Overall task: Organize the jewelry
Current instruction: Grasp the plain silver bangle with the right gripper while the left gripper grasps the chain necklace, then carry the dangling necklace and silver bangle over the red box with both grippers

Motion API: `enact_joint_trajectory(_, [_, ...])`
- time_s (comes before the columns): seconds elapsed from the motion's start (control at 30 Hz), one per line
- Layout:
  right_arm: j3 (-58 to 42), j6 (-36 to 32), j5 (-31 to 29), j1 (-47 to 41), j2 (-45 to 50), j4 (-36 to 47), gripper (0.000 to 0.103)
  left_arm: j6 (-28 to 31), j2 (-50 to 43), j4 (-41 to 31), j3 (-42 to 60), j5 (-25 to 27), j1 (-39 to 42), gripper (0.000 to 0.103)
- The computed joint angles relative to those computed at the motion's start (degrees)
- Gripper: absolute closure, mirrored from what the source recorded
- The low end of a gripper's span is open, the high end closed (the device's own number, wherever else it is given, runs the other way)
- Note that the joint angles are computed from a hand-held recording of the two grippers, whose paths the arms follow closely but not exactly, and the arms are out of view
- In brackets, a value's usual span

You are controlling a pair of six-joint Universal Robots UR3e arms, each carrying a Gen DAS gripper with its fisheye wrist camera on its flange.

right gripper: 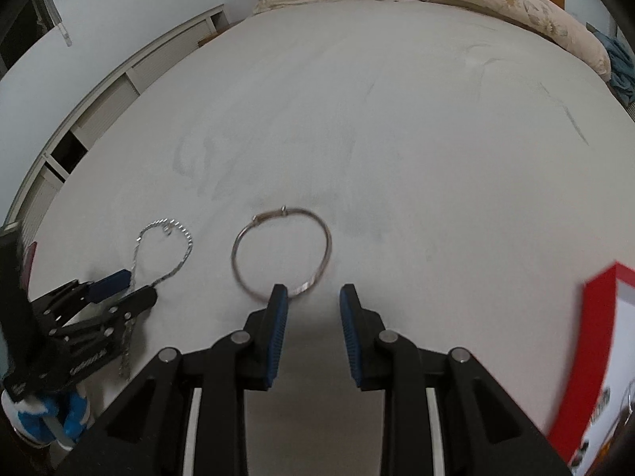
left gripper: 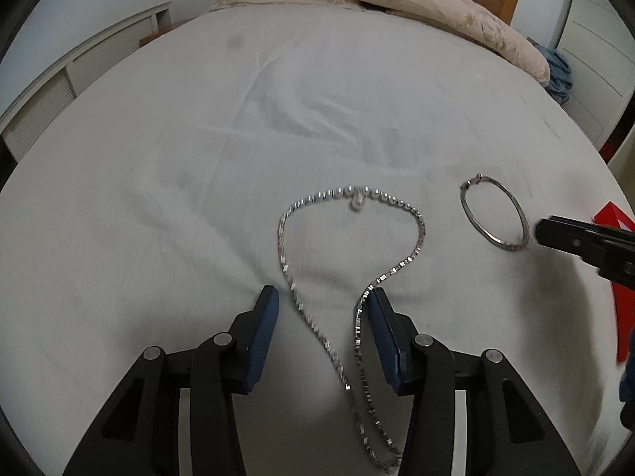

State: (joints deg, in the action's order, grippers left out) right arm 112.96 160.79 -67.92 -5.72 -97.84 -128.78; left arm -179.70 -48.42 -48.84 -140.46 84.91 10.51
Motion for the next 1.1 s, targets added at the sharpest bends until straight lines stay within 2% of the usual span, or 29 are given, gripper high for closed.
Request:
enact_joint_trajectory(0.1, [-2.5, 2.0, -2.4, 2.9, 5.6, -3.3, 0.077, 1.5, 1.6, 0.7, -1.5, -1.4, 1.9, 0.057])
enact_joint_trajectory(0.2, [-4.2, 3.1, -4.2, 4.9, 9.6, -6.4, 0.077, 1.5, -0.9, 5.1, -2.3, -1.7, 2.0, 0.057])
enact_joint_trajectory(0.4, [-7.1, 3.0, -5.4, 6.5, 13.6, -7.6, 0.078, 1.8, -4.5, 9.9, -2.6, -2.0, 2.6, 0.060])
enact_joint_trajectory(0.47, [-7.4, 2.8, -5.9, 7.0, 14.1, -8.1, 0.081, 0.5, -5.9, 12.1, -2.6, -0.7, 1.1, 0.068])
enact_joint_trajectory(0.5, [-7.1, 2.9, -6.1, 7.1, 14.0, -8.6, 0.086, 0.3, -5.4, 12.0, -2.7, -0.4, 1.2, 0.073])
enact_joint_trajectory(0.53, [-6.6, 3.3, -6.3, 7.0, 13.7, -9.2, 0.091, -0.3, -5.5, 12.3, -2.7, 0.0, 0.7, 0.086])
enact_joint_trajectory(0.57, [-6.1, 3.6, -6.4, 7.0, 13.3, -9.6, 0.096, -0.1, -4.5, 11.4, -2.8, -0.7, 1.3, 0.098])
enact_joint_trajectory(0.6, [-5.6, 3.7, -6.4, 6.8, 12.7, -9.8, 0.098, 0.2, -2.8, 9.2, -2.7, -1.4, 2.2, 0.100])
enact_joint_trajectory(0.73, [-2.6, 3.1, -7.1, 7.1, 8.5, -10.4, 0.099, -2.4, -3.5, 7.8, -0.9, 0.2, -0.5, 0.101])
enact_joint_trajectory(0.87, [0.3, 2.7, -6.7, 6.6, 3.0, -8.2, 0.099, -3.6, 0.4, 2.2, 0.8, -0.1, -1.6, 0.101])
enact_joint_trajectory(1.1, [4.4, 0.0, -4.4, 2.2, -12.9, 1.9, 0.099, -5.6, 8.9, -9.5, 6.1, 2.1, -5.7, 0.101])
